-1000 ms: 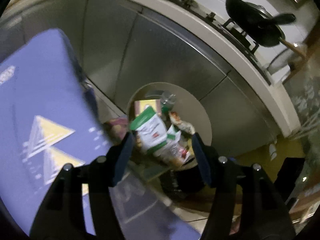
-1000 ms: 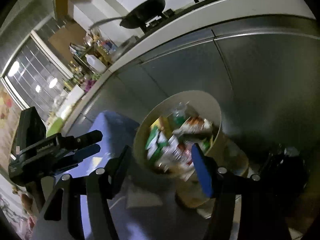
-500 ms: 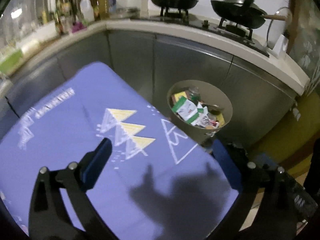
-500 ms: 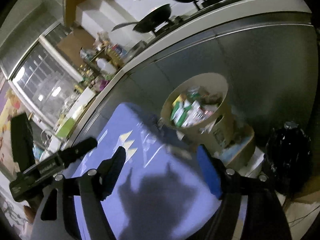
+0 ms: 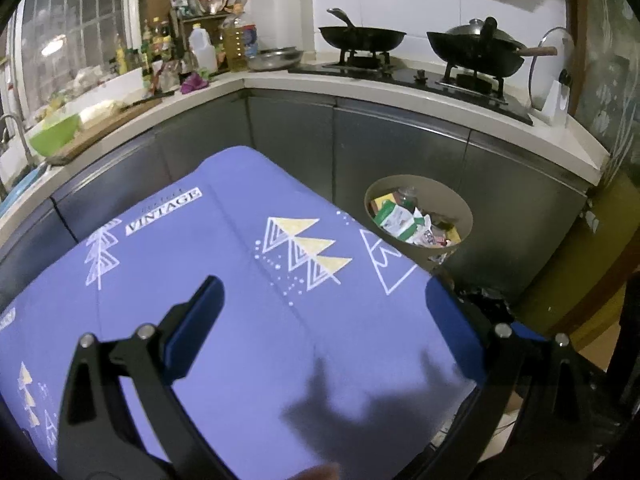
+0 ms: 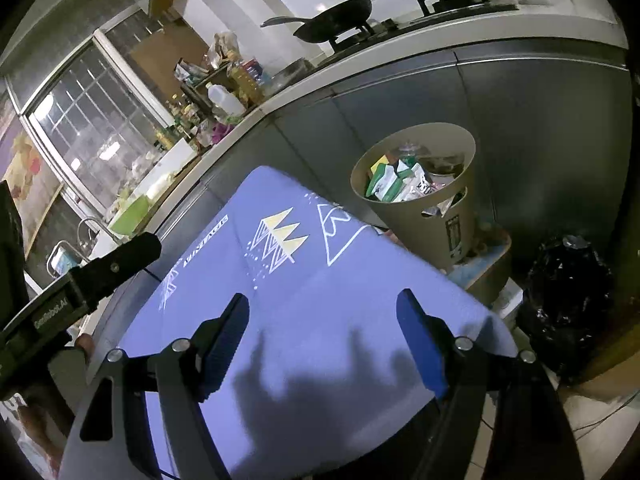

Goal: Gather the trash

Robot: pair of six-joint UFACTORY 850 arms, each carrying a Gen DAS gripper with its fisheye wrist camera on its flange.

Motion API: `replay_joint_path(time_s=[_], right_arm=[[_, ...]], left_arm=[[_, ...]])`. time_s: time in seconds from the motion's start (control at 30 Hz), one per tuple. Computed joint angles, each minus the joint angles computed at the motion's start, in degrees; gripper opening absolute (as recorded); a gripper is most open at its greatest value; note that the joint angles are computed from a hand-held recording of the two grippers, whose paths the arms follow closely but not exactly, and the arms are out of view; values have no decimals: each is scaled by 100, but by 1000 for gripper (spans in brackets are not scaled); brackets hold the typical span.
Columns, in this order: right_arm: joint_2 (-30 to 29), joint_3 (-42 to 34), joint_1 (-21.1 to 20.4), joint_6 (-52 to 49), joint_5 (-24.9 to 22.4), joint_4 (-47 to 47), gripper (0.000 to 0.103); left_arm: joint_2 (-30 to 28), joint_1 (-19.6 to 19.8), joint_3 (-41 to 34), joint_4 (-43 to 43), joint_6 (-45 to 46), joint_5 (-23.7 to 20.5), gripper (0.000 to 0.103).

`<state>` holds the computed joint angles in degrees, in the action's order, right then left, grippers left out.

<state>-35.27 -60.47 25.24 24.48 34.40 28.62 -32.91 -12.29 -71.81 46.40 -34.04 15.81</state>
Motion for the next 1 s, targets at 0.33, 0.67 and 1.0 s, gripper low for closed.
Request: replay_joint_path(time_s=[0.33,0.67,1.0], right_arm=[[249,227,164,-357,358,640,72],[291,336,112,-67,442,566,72],[271,360,87,144,447,443,72]], left_arm=[[128,-56,180,168,-186,-195,97],[233,-160,367,-1609,1760,-231,97],[219,-167,366,-1585,1779,-242,97]])
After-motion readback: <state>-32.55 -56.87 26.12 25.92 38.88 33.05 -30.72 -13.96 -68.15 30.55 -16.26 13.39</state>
